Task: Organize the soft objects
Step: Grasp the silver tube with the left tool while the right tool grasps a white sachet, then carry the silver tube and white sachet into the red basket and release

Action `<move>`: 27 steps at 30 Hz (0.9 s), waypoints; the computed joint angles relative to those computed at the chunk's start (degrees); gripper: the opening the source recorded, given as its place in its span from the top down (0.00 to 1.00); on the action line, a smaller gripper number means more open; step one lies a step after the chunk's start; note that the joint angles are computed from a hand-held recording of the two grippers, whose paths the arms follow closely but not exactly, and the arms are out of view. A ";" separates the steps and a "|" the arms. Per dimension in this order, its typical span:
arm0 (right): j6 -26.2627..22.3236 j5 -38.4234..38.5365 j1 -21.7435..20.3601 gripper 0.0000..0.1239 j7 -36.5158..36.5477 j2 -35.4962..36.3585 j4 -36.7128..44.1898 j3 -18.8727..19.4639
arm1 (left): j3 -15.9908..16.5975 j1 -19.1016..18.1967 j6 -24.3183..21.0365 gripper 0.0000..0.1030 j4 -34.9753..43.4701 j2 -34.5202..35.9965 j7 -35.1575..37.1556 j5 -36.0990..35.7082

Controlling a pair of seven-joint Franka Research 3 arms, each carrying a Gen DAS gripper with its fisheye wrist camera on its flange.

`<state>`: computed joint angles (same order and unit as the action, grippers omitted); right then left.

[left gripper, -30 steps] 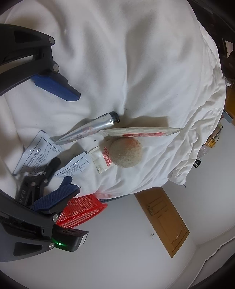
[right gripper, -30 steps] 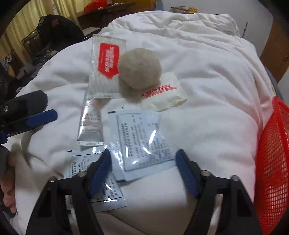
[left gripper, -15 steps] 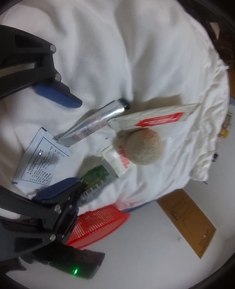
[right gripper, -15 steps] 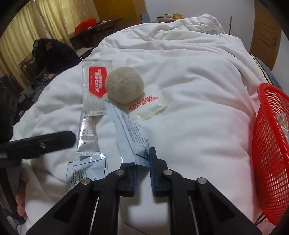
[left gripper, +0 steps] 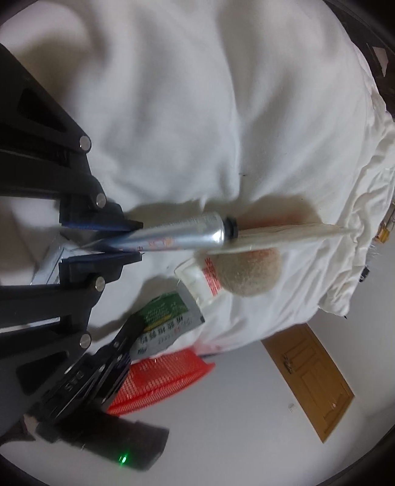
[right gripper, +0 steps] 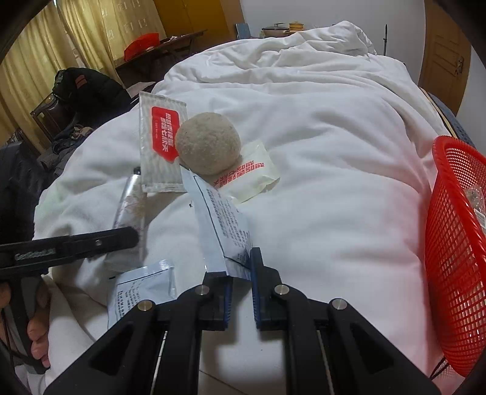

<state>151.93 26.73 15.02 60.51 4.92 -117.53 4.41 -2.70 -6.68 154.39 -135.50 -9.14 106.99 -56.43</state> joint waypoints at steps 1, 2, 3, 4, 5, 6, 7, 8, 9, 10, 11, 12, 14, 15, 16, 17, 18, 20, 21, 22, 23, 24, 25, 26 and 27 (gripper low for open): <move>0.08 0.86 -0.10 0.92 -0.67 -0.16 -0.14 0.09 | 0.24 -0.24 0.04 0.90 -0.65 -0.82 1.24 -1.69; 0.18 1.82 -0.18 0.92 -1.51 -0.32 -0.27 0.18 | 0.52 -0.58 0.07 0.90 -1.42 -1.75 2.69 -3.55; 0.26 2.78 -0.26 0.92 -2.39 -0.55 -0.47 0.25 | 0.74 -0.85 -0.27 0.90 -2.20 -2.69 3.46 -4.78; 0.33 3.97 -0.32 0.92 -3.47 -0.82 -0.67 0.33 | 0.86 -1.19 -0.25 0.90 -2.85 -3.40 4.10 -5.92; 0.59 4.65 -0.29 0.92 -4.07 -1.07 -0.93 0.36 | 0.90 -1.56 0.38 0.90 -3.90 -4.56 4.65 -7.27; 0.92 5.20 -0.24 0.92 -4.55 -1.28 -1.14 0.35 | 0.95 -2.09 2.14 0.90 -5.18 -5.97 5.46 -9.36; 1.24 5.71 -0.19 0.93 -4.95 -1.48 -1.35 0.34 | 1.11 -2.49 3.59 0.91 -5.81 -6.93 5.83 -10.56; 1.49 5.97 -0.14 0.93 -5.13 -1.62 -1.47 0.29 | 1.63 -3.22 5.01 0.91 -6.56 -8.08 7.51 -12.89; 1.78 6.27 -0.07 0.93 -5.39 -1.83 -1.68 0.28 | 2.40 -4.48 7.09 0.91 -7.20 -9.28 11.20 -17.32; 2.21 6.74 0.01 0.93 -5.87 -2.13 -1.99 0.31 | 2.46 -5.10 8.93 0.91 -7.42 -9.95 13.62 -19.66; 2.96 7.02 0.14 0.93 -6.24 -2.48 -2.43 0.34 | 2.37 -5.16 9.43 0.91 -7.29 -10.10 14.29 -19.72; 3.51 7.17 0.26 0.93 -6.49 -2.66 -2.68 0.33 | 2.57 -5.34 9.28 0.91 -7.41 -10.48 15.19 -20.04; 4.56 7.78 0.46 0.93 -7.24 -3.25 -3.19 0.32 | 2.75 -5.62 8.72 0.91 -7.59 -10.89 17.01 -20.69; 5.10 8.20 0.56 0.93 -7.54 -3.41 -3.31 0.31 | 2.58 -5.52 8.60 0.91 -7.72 -11.01 16.93 -20.17; 5.75 8.92 0.63 0.93 -8.07 -3.84 -3.63 0.29 | 2.49 -5.61 8.62 0.91 -7.59 -10.87 16.98 -20.11; 6.08 9.47 0.71 0.93 -8.53 -4.15 -3.82 0.25 | 2.51 -5.65 8.54 0.91 -7.60 -10.86 17.08 -20.07; 6.23 10.01 0.77 0.93 -9.13 -4.48 -3.94 0.18 | 2.35 -5.87 8.75 0.91 -6.84 -9.94 17.13 -20.39; 6.77 10.96 0.95 0.93 -10.11 -5.18 -4.27 0.07 | 1.97 -5.75 8.90 0.91 -6.73 -9.93 16.47 -20.15; 7.07 11.19 1.06 0.93 -10.40 -5.57 -4.47 0.02 | 1.87 -5.74 8.93 0.91 -6.62 -9.94 16.16 -19.90; 7.35 12.12 1.18 0.93 -11.28 -6.15 -4.78 -0.07 | 1.63 -5.88 9.30 0.91 -6.37 -9.72 15.95 -19.83; 7.44 13.03 1.31 0.93 -12.11 -6.58 -4.87 -0.20 | 1.54 -5.99 9.62 0.91 -5.67 -9.04 15.95 -19.68; 7.55 14.04 1.45 0.93 -12.97 -7.10 -5.00 -0.34 | 1.50 -6.21 10.15 0.91 -4.22 -7.50 16.48 -20.11; 7.35 15.18 1.58 0.93 -13.87 -7.83 -5.16 -0.53 | 1.29 -6.11 10.64 0.91 -4.22 -7.65 16.66 -20.27; 6.98 15.82 1.68 0.93 -14.39 -8.31 -5.17 -0.75 | 1.13 -6.06 10.94 0.91 -4.28 -7.86 16.66 -20.19; 6.84 16.40 1.77 0.93 -14.84 -8.93 -5.30 -0.96 | 1.10 -6.09 11.35 0.91 -4.42 -8.17 16.98 -20.37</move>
